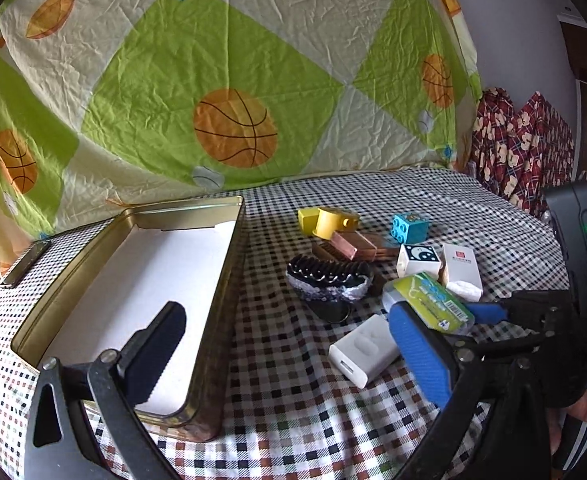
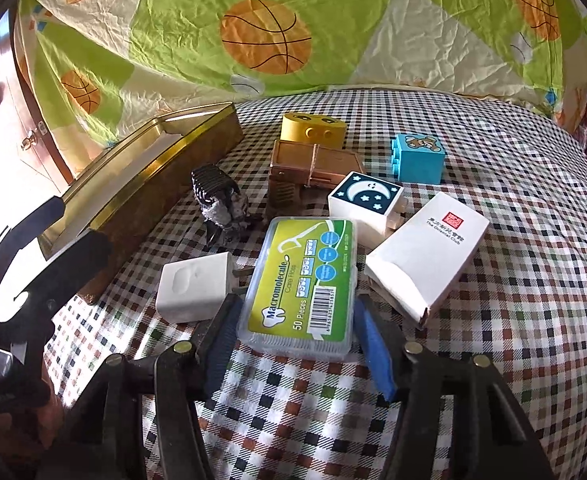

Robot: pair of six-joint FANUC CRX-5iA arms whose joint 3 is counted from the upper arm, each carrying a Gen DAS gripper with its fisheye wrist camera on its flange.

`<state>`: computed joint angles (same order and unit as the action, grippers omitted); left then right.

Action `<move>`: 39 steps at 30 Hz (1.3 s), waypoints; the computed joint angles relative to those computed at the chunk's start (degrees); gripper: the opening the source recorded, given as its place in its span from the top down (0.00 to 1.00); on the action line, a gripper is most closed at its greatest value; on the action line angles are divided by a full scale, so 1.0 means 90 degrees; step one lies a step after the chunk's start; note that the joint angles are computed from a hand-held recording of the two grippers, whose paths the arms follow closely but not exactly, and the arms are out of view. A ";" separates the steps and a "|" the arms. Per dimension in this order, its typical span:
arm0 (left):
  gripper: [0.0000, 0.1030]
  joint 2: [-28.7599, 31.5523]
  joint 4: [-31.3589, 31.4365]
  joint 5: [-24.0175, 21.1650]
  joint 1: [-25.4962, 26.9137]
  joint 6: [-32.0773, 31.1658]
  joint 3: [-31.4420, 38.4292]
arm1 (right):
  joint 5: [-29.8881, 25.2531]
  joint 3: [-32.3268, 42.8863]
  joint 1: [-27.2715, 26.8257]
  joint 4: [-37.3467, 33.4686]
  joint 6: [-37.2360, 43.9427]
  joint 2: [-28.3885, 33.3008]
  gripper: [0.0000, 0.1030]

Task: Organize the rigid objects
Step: 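Grasp the white square charger with the left gripper while the right gripper holds the green box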

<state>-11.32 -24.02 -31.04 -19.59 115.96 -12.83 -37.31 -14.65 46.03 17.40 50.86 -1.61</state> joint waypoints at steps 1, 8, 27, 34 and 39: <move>0.00 -0.0005 0.0108 0.0033 0.0041 -0.0084 -0.0030 | 0.0088 -0.0081 0.0010 0.0082 -0.0089 -0.0048 0.44; 0.00 0.0049 0.0747 0.0184 0.0168 -0.0867 -0.0152 | 0.0851 -0.0968 0.0068 0.1663 -0.1664 -0.0443 0.45; 0.00 0.0189 0.1068 0.0070 0.0157 -0.1439 -0.0084 | 0.0001 0.0124 -0.0147 -0.0214 0.0111 0.0074 0.44; 0.01 0.0512 0.2541 -0.0063 0.0307 -0.3283 -0.0111 | 0.1020 -0.0818 -0.0232 0.1027 -0.1631 -0.0425 0.45; 0.10 0.0847 0.3490 -0.0517 0.0491 -0.4055 0.0013 | 0.1065 -0.0894 -0.0205 0.1329 -0.1855 -0.0430 0.45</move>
